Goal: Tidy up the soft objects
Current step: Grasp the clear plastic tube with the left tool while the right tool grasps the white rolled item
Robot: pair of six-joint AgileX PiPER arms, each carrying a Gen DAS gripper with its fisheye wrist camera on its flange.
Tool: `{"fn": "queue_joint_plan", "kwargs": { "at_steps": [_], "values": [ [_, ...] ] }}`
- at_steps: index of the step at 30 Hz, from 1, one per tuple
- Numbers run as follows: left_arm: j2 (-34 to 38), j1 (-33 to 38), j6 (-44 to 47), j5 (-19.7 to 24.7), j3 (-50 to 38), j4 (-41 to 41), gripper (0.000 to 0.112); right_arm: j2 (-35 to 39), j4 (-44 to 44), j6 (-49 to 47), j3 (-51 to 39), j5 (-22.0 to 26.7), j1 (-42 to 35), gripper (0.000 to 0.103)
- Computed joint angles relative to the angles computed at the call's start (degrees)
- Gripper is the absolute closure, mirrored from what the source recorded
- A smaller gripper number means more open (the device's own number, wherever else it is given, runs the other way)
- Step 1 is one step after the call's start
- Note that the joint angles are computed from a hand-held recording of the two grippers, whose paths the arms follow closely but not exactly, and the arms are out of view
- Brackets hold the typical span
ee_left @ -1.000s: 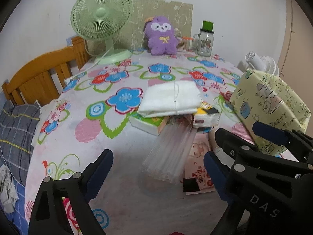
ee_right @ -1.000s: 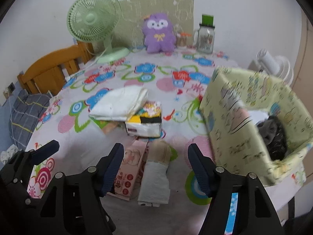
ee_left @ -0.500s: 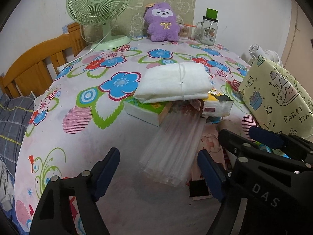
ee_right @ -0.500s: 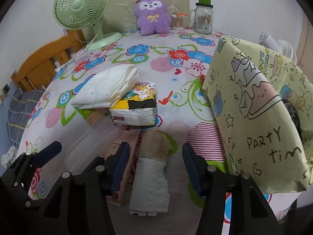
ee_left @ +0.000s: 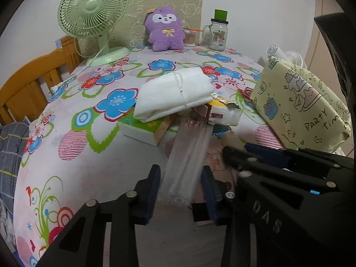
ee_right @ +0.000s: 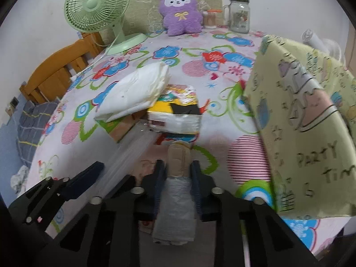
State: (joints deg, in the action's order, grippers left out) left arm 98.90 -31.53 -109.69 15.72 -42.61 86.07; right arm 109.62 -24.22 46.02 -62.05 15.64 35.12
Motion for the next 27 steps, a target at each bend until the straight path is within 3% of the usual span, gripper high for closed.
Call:
{"fn": "queue_joint_plan", "kwargs": {
  "at_steps": [2, 13, 27],
  "values": [
    [0.0, -0.5, 0.7, 0.3, -0.2, -1.0, 0.082, -0.1, -3.7, 3.4, 0.1, 0.7, 0.2, 0.083],
    [-0.5, -3.2, 6.8, 2.9, -1.0, -8.2, 0.1, -2.3, -5.6, 4.3, 3.0, -0.1, -0.4, 0.087],
    [-3.7, -7.6, 7.1, 7.9, -0.5, -10.6, 0.101, -8.2, -12.9, 11.2, 7.7, -1.2, 0.6, 0.087]
  ]
}}
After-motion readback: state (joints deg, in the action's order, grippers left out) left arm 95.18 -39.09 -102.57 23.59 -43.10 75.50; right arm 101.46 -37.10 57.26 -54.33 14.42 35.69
